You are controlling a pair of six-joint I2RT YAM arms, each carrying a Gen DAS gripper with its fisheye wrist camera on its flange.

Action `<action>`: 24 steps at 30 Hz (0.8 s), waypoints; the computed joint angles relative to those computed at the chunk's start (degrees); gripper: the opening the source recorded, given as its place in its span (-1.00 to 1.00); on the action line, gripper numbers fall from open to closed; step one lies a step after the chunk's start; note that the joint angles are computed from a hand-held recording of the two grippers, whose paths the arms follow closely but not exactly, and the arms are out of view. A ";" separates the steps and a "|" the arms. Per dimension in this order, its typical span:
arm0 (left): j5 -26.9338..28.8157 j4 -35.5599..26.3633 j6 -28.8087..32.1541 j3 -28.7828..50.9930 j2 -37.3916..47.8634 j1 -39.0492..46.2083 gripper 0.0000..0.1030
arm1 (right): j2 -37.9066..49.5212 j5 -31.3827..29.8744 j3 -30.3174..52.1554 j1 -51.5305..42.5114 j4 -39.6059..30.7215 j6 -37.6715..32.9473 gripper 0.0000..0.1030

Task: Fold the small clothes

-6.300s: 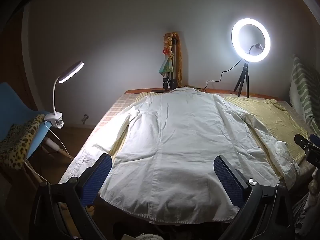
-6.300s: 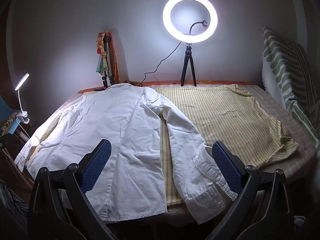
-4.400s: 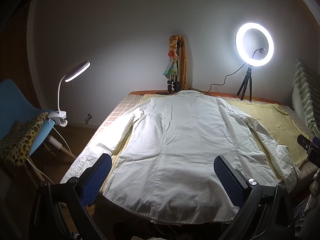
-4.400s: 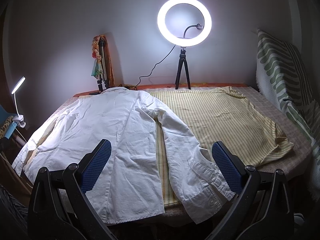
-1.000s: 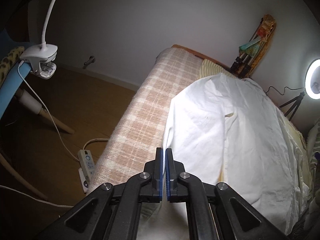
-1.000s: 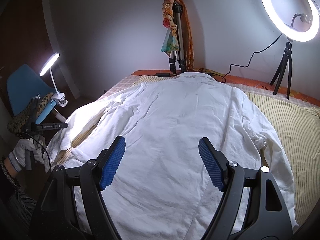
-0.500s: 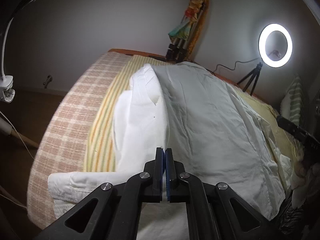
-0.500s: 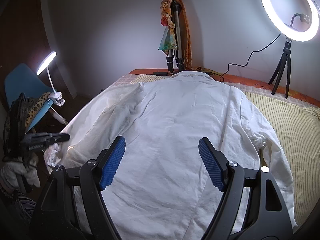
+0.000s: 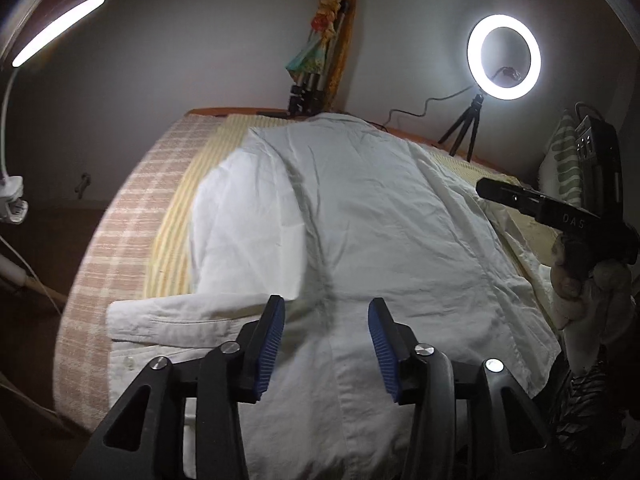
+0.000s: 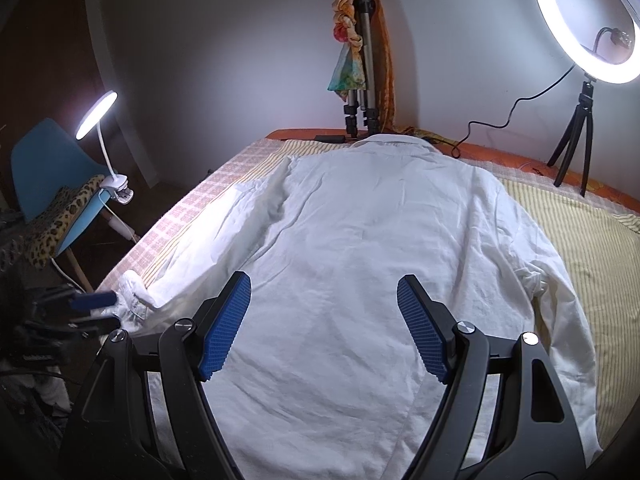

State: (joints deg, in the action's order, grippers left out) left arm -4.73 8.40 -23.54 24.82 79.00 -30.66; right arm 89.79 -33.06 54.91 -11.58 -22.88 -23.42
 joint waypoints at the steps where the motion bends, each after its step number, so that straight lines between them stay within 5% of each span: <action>1: -0.14 -0.82 1.16 -1.08 -1.89 2.60 0.11 | 0.46 -0.27 0.31 0.46 -0.44 0.16 0.53; 6: 7.38 -2.14 5.41 -6.28 -6.56 20.32 0.17 | 3.40 -1.36 2.32 4.13 -3.16 2.16 0.53; 12: 14.33 4.12 5.54 -6.91 5.55 33.30 0.17 | 7.10 -3.74 4.21 10.13 -6.72 3.84 0.11; 20: 13.57 6.61 8.23 -2.35 16.13 33.00 -0.11 | 7.07 -0.95 1.44 16.29 -2.42 6.37 0.10; 24: 11.50 9.47 9.60 -1.00 20.73 31.45 -0.48 | 8.30 -0.48 1.76 15.71 -2.26 6.58 0.10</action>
State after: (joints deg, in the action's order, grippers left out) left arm 6.77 17.87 -13.94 23.81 99.73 0.80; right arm 98.09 -33.54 56.68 4.13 -25.14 -16.84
